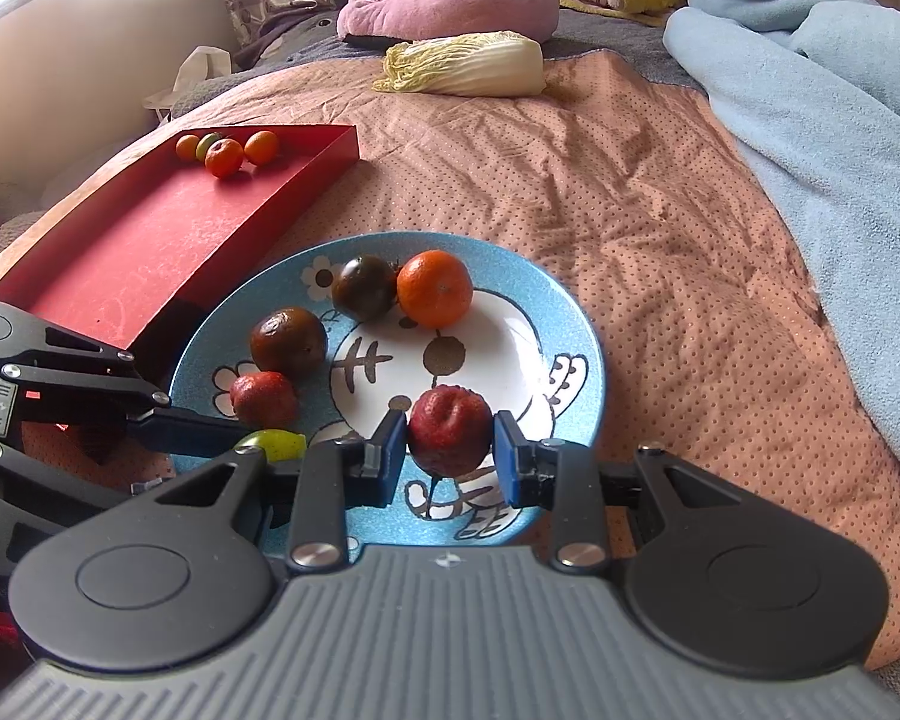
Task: Organize fruits
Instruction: 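Lower the green tomato onto the blue plate and open the left gripper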
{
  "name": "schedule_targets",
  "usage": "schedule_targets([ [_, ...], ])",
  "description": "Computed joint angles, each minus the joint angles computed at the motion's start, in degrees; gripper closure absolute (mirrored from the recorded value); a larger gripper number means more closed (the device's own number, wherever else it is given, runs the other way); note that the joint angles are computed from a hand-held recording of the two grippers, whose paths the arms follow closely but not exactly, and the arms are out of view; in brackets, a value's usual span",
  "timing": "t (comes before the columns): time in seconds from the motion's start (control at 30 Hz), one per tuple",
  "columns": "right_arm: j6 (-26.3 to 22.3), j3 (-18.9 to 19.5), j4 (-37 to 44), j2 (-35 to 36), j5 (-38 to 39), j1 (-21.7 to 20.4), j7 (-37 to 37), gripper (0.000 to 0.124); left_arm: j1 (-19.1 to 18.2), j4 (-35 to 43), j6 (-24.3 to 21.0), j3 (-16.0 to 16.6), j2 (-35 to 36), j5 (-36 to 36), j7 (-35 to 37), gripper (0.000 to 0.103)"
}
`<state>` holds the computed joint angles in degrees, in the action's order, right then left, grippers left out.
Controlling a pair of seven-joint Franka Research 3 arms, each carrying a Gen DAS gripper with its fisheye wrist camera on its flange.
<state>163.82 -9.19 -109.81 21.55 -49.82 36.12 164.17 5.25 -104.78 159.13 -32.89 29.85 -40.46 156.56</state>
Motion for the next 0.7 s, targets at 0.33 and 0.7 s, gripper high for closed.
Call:
schedule_targets([
  [0.33, 0.0, 0.1, 0.2, 0.3, 0.8, -0.1, -0.9, 0.088, 0.5, -0.3, -0.6, -0.2, -0.4, -0.5, -0.1, 0.072],
  [0.7, -1.2, -0.4, 0.8, 0.6, 0.4, 0.4, -1.5, 0.088, 0.0, -0.3, -1.3, 0.7, -0.8, -2.0, 0.5, 0.072],
])
